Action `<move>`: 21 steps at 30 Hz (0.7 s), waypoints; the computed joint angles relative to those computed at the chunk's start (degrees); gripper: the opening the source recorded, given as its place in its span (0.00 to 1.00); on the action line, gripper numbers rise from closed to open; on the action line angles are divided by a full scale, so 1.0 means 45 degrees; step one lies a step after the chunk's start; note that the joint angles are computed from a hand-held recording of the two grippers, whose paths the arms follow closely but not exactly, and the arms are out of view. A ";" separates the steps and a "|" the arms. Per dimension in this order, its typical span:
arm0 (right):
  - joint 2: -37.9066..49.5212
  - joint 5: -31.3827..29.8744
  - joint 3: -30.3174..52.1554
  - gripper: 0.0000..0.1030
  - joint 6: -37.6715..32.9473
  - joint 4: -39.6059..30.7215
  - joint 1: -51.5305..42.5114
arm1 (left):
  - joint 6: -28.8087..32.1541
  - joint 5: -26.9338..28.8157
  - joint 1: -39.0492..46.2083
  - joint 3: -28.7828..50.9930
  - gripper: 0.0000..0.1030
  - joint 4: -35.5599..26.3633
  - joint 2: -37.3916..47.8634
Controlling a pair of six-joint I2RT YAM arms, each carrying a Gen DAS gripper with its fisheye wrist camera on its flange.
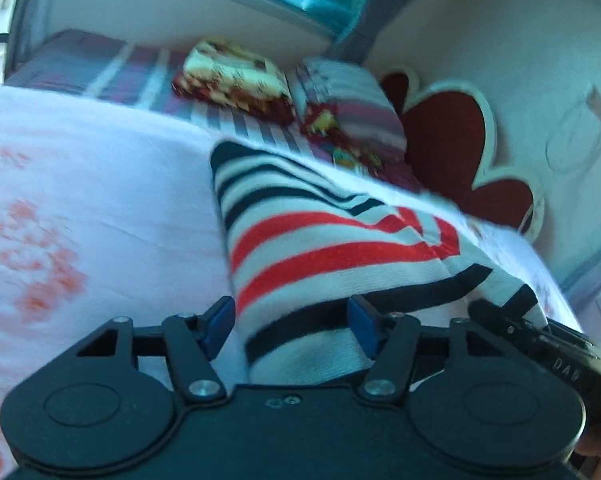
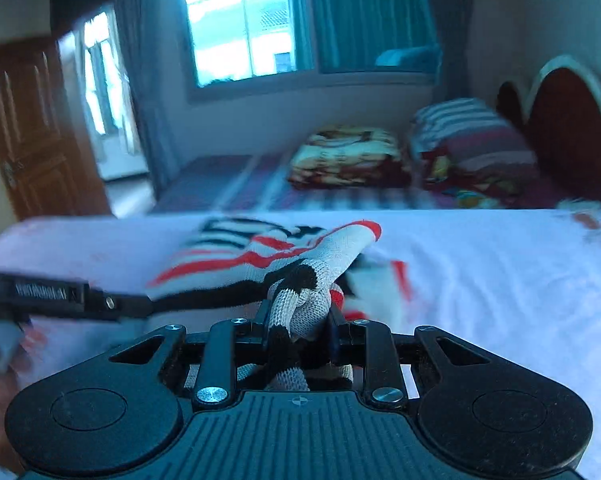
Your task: Fold small clothes
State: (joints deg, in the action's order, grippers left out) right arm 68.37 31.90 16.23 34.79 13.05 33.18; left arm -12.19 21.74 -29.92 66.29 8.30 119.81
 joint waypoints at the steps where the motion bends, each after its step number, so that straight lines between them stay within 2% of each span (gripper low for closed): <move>1: 0.0762 -0.0488 -0.0114 0.25 0.0330 0.0375 -0.0283 | 0.0322 -0.0614 -0.0322 0.0367 0.63 -0.0530 0.0207; 2: 0.1707 -0.1258 -0.0228 0.25 0.0713 0.0919 -0.0766 | 0.0473 -0.1044 -0.0573 0.0494 0.69 -0.0625 0.0335; 4: 0.2556 -0.1842 -0.1024 0.25 0.1091 0.2854 -0.1180 | 0.0627 -0.1562 -0.0853 0.0496 0.70 -0.0486 0.0452; 6: 0.1809 -0.2256 -0.1121 0.28 0.1295 0.2345 -0.1434 | 0.0887 -0.1707 -0.0864 0.0363 0.70 -0.0471 0.0298; 7: 0.1280 -0.2418 -0.1251 0.38 0.1371 0.2079 -0.1564 | 0.1072 -0.1681 -0.0827 0.0339 0.70 -0.0559 0.0221; 9: -0.0139 -0.2292 -0.1849 0.44 0.1467 0.1980 -0.1698 | 0.1120 -0.1188 -0.0592 0.0262 0.63 -0.0752 -0.0107; 10: -0.1485 -0.2550 -0.2241 0.44 0.1429 0.1656 -0.2159 | 0.1049 -0.0823 -0.0393 0.0025 0.57 -0.0380 -0.0343; 11: -0.2190 -0.3493 -0.2429 0.44 0.1283 0.1504 -0.3112 | 0.1026 -0.0737 -0.0247 0.0022 0.56 -0.0197 -0.0413; 13: -0.2269 -0.5313 -0.2362 0.43 0.1245 0.1758 -0.5141 | 0.1025 -0.0618 -0.0054 0.0735 0.56 -0.0445 0.0026; 15: -0.1563 -0.7224 -0.1948 0.43 0.1093 0.2204 -0.7044 | 0.0863 -0.0524 0.0112 0.1620 0.56 -0.0952 0.0655; 18: 0.0720 -0.9387 -0.0820 0.43 0.0719 0.3069 -0.8983 | 0.0421 -0.0029 0.0245 0.2581 0.60 -0.1369 0.1480; 20: 0.2013 -0.9978 -0.0120 0.39 0.0474 0.3481 -0.9446 | 0.0294 -0.0024 0.0193 0.2951 0.61 -0.1594 0.1783; 21: 0.2411 -1.0226 0.0166 0.18 0.0173 0.3476 -0.9575 | 0.0286 -0.0047 0.0163 0.3079 0.61 -0.1687 0.1881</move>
State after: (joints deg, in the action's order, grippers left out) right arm 79.22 -14.12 16.97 35.57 28.69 -9.91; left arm -10.90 21.52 -29.19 80.14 0.71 128.28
